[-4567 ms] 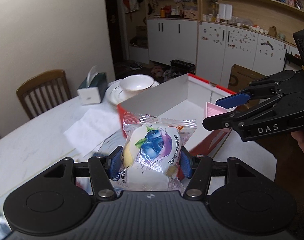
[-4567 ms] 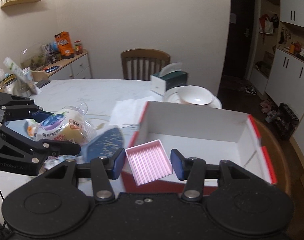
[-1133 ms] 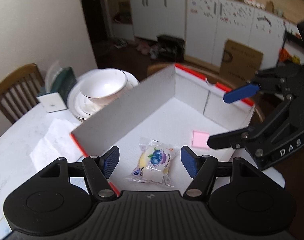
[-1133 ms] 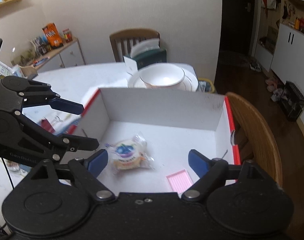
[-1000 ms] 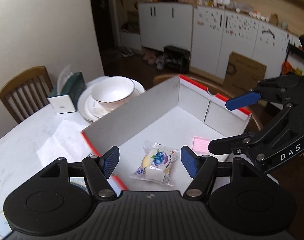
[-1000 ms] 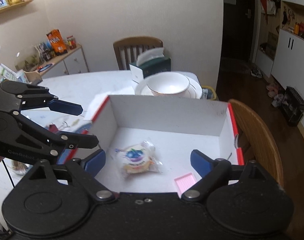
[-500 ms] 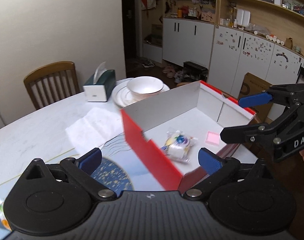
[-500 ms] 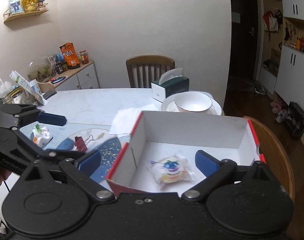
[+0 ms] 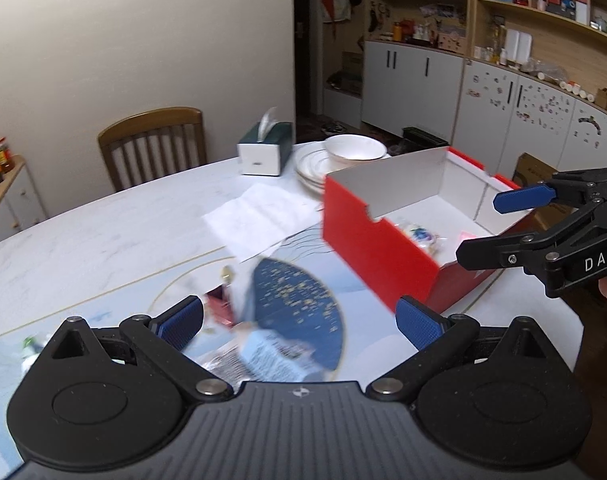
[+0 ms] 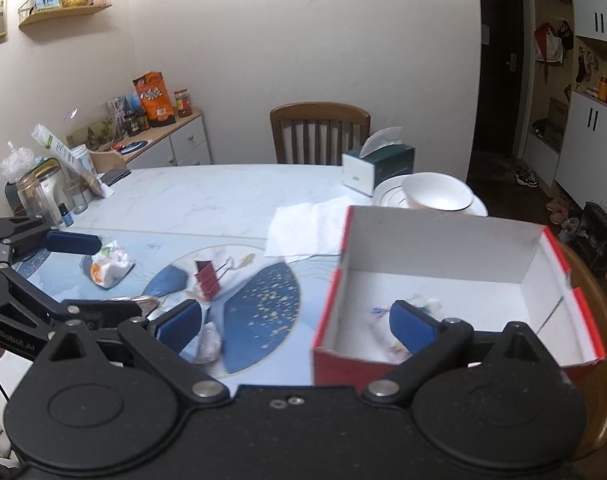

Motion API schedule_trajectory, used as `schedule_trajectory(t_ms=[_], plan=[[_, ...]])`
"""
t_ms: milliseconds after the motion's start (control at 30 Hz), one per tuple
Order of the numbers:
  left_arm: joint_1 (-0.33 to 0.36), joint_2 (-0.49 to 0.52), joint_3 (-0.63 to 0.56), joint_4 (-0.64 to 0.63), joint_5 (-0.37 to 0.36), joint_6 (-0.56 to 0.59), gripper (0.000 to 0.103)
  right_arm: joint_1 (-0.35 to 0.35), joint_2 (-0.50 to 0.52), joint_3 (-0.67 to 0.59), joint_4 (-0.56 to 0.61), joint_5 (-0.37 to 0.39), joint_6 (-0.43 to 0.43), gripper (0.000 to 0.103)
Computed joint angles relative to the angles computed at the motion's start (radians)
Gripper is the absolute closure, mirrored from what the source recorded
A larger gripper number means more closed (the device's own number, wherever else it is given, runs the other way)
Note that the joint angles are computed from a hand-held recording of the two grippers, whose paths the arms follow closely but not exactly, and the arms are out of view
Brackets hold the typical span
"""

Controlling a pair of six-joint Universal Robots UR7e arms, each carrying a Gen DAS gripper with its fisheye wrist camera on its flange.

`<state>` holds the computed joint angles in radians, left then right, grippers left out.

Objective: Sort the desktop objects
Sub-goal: 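Withdraw both tools from the box back over the cluttered table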

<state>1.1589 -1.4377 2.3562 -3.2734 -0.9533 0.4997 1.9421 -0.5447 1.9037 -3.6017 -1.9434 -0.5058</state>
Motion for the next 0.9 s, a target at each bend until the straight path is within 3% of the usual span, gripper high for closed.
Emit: schedule_trajectory(t_ms=[433,833,900], plan=[[0.091,-0.094,0.049,-0.05,0.003,0.076,0.0,0.065,0.112,-0.088,0.036,-0.049,0.058,0.003],[0.18,-0.046,0.055,-0.133,-0.023,0.171,0.0,0.081,0.209,-0.189,0.1,-0.092,0.084,0.005],[0.196,-0.023,0.053,-0.157,-0.027,0.194,0.0,0.079,0.223,-0.206,0.116,-0.094,0.088,0.009]])
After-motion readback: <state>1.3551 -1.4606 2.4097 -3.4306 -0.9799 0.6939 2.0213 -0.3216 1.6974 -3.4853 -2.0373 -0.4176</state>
